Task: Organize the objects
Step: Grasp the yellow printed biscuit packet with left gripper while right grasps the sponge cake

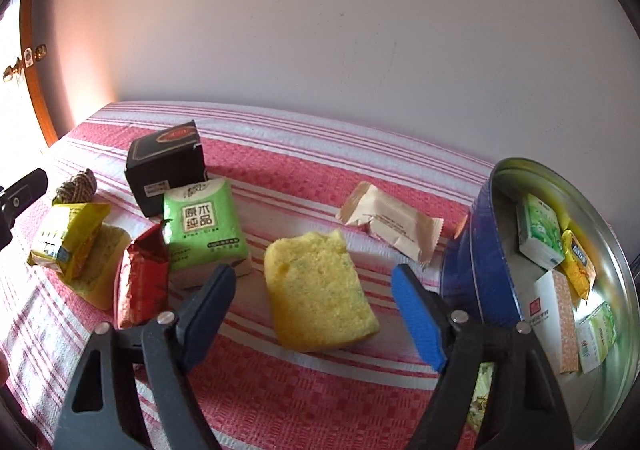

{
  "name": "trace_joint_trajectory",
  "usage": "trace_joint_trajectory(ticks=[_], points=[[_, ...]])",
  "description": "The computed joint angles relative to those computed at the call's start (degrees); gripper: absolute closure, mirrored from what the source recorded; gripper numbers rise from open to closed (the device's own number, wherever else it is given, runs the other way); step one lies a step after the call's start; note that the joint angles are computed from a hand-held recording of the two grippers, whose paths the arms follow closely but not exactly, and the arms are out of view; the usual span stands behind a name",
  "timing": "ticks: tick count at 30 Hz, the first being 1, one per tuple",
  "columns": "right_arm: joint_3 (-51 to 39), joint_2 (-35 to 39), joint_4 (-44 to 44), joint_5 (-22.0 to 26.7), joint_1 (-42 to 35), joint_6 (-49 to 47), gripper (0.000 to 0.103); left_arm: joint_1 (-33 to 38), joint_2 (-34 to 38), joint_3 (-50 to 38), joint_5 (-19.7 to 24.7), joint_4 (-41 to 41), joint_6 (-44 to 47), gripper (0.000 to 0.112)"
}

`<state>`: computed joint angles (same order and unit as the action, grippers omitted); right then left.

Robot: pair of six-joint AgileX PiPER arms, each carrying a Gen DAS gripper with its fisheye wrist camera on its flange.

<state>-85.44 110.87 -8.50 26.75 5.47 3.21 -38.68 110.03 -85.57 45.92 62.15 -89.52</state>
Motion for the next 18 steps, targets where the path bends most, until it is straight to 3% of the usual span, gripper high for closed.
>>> trace_joint_trajectory(ticks=[5,7,10,13,15,18], points=[[-7.37,5.06,5.17,7.51,-1.43,-3.91,0.024,-0.48,3.51,-5.09,-1.91,-4.47,9.00,0.017],[-7.37,4.94,8.71,7.71,-2.50,-6.82,0.028,0.14,5.57,-8.71,-1.42,-10.71,16.23,0.017],[-6.40,4.20,12.32,7.06,-3.36,-10.29,0.048,2.54,6.26,-9.80,-3.56,-18.83,21.17,0.017],[-5.70,3.85,12.98,6.55,-3.18,-11.16,0.053,5.43,6.08,-8.71,-6.74,-27.14,24.26,0.019],[-5.66,3.80,15.15,6.47,-3.34,-12.88,0.054,6.88,5.47,-6.93,-10.45,-31.37,26.25,0.032],[-2.82,1.98,22.09,3.74,-4.62,-18.66,0.054,6.81,4.69,-5.33,-12.87,-30.72,24.85,0.039]])
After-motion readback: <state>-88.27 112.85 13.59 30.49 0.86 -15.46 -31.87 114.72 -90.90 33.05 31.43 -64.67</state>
